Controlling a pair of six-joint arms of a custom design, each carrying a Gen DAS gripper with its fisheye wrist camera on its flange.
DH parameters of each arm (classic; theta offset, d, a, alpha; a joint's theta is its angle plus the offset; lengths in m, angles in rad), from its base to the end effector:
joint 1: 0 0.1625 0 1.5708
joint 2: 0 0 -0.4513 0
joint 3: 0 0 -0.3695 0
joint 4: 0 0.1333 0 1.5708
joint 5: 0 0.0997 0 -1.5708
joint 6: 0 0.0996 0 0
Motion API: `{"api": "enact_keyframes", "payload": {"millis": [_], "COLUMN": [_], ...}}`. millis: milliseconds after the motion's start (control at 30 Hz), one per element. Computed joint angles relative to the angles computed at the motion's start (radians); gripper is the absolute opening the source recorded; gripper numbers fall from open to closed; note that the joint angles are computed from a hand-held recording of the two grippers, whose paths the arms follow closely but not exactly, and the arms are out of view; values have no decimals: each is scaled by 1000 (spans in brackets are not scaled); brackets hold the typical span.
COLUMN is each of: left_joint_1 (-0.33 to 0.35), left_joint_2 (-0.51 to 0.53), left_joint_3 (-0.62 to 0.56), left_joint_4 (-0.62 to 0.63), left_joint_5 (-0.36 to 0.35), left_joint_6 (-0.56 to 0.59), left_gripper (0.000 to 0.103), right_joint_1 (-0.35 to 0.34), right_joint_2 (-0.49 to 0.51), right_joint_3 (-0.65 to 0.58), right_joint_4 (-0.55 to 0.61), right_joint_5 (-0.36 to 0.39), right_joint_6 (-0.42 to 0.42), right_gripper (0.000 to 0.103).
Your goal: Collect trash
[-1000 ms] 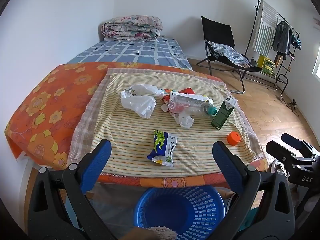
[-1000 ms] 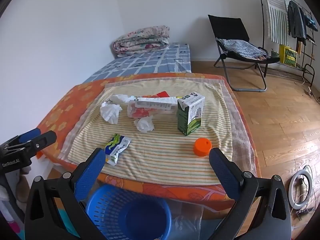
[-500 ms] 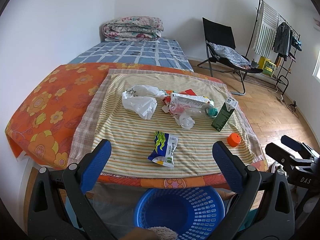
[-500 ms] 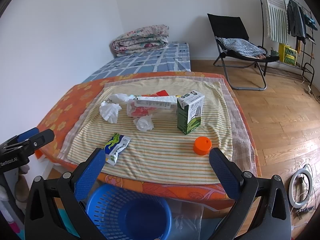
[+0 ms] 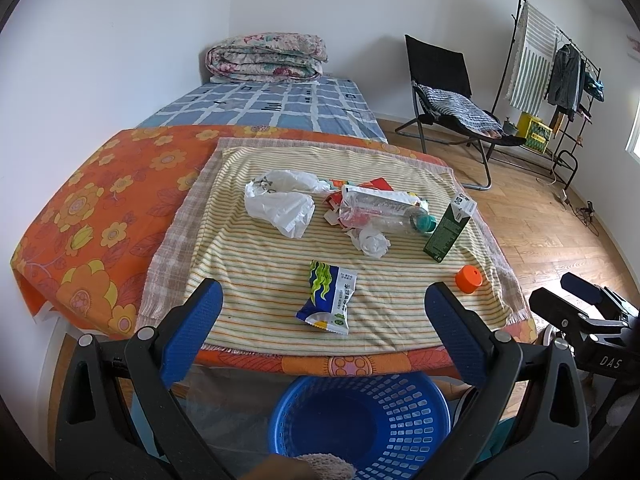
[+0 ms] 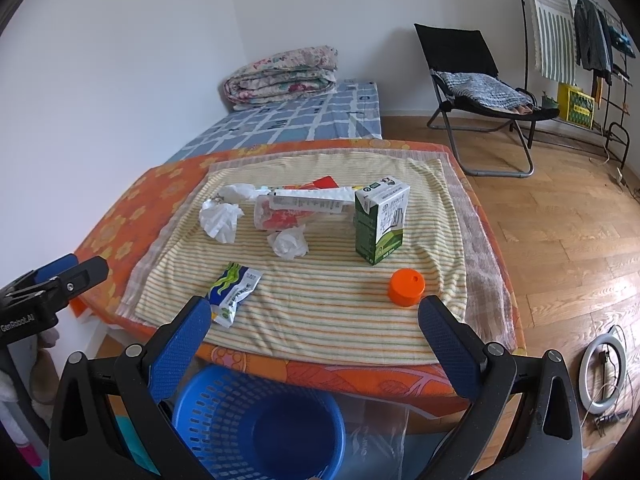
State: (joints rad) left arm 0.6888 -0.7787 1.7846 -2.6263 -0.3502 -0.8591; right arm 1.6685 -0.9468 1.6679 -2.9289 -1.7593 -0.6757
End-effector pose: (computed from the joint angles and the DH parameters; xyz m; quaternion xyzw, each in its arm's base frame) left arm -0.3347 -0.5694 0.1382 -0.0048 0.8193 -0.4512 0.3537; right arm 0.1804 -0.6651 0.2655 0.3293 -0.8868 0.2734 0.1745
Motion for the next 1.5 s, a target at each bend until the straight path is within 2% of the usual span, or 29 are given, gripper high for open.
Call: {"api": "enact_keyframes", "payload": {"millis": [1500], "left_joint_1": [0], "left_joint_2": [2], "left_joint_3": [-3], "left_joint_4": [18], "left_joint_5": [2], "left_joint_6": [-12], "left_gripper": [103], "right_joint_1": [-7], "right_joint_2": [-2], "right_joint_3": [2], "right_joint_4": [2], "right_joint_5": [-10], "right_joint_6": [13], "right_gripper": [103]}}
